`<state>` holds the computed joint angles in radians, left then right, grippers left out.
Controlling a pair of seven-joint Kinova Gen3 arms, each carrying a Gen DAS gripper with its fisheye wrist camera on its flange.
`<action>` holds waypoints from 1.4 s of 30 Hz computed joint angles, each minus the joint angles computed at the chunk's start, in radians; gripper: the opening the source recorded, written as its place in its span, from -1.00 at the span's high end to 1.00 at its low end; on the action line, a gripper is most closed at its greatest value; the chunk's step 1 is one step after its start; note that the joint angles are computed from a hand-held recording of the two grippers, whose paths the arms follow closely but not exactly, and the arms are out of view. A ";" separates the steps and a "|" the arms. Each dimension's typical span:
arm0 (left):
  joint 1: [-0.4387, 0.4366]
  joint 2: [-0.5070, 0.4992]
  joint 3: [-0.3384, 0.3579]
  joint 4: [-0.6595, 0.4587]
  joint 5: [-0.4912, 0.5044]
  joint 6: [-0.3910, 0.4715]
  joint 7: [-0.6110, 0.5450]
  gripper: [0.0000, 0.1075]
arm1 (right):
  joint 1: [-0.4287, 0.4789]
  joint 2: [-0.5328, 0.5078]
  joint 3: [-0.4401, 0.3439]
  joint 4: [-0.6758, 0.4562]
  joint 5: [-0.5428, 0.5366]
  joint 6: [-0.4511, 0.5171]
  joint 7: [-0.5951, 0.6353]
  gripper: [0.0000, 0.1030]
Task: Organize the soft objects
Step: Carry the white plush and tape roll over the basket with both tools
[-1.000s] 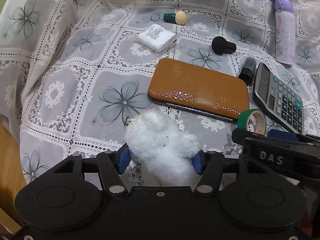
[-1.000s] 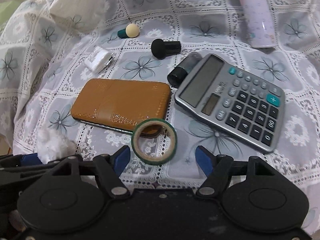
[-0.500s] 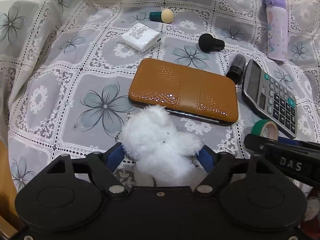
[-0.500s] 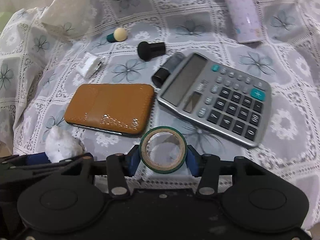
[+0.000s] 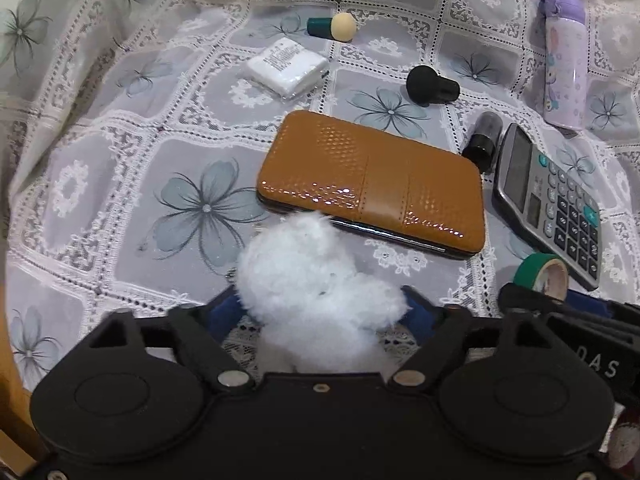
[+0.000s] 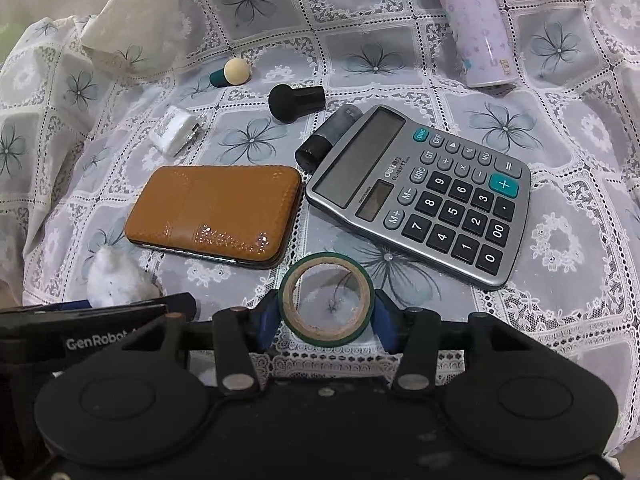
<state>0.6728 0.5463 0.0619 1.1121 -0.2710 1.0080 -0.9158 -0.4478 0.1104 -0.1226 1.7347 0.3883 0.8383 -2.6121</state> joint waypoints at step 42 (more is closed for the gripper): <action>0.179 -0.369 0.177 0.416 -0.275 -0.031 0.366 0.00 | 0.114 -0.528 -0.486 0.176 -0.042 0.213 -0.405 0.07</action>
